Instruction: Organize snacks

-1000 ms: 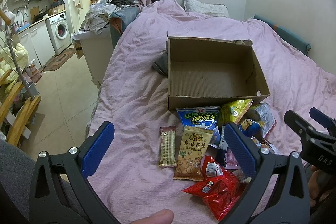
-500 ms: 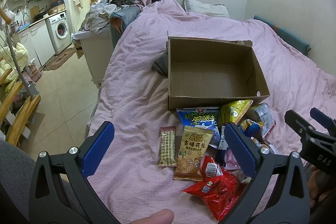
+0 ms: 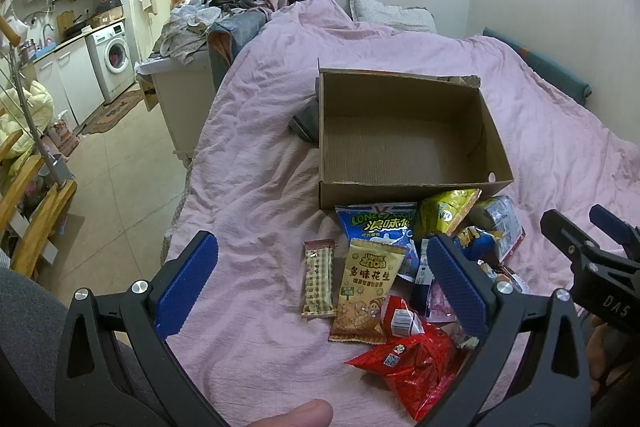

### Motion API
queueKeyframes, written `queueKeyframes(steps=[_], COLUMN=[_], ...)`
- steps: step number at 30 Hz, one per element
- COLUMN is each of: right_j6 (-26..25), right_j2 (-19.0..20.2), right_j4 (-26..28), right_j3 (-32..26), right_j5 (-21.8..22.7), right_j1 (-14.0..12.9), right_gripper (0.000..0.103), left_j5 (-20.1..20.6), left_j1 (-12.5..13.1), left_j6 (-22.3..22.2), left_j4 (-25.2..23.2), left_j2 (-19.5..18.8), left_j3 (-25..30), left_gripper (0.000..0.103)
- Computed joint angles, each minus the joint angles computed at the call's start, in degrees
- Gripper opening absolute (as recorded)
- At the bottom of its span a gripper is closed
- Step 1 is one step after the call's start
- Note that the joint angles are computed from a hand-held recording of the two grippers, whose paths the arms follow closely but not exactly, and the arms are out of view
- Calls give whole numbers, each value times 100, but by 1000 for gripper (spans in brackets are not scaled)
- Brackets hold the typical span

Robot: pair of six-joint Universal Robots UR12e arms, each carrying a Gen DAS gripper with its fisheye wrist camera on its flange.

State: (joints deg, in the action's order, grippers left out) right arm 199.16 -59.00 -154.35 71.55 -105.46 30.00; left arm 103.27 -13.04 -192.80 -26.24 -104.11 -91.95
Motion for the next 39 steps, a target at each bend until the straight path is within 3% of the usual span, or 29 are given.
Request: queueKeyframes(steps=[26, 32, 36, 39], right_j6=[43, 115, 60, -6], right_j2=[-36, -127, -149, -165], right_j4=[42, 632, 1481, 1797], right_j3=[44, -114, -370, -466], right_j5=[53, 673, 1319, 1683], right_j1=[-21, -194, -378, -496], right_gripper=[103, 103, 103, 103], left_j5=[4, -211, -248, -381], left_j1=[-1, 35, 67, 140], left_j6=[-5, -81, -51, -49], left_j4=[21, -494, -906, -1251], left_j2=[-4, -23, -74, -118], left_j3=[1, 183, 417, 626], left_gripper=[103, 103, 103, 103])
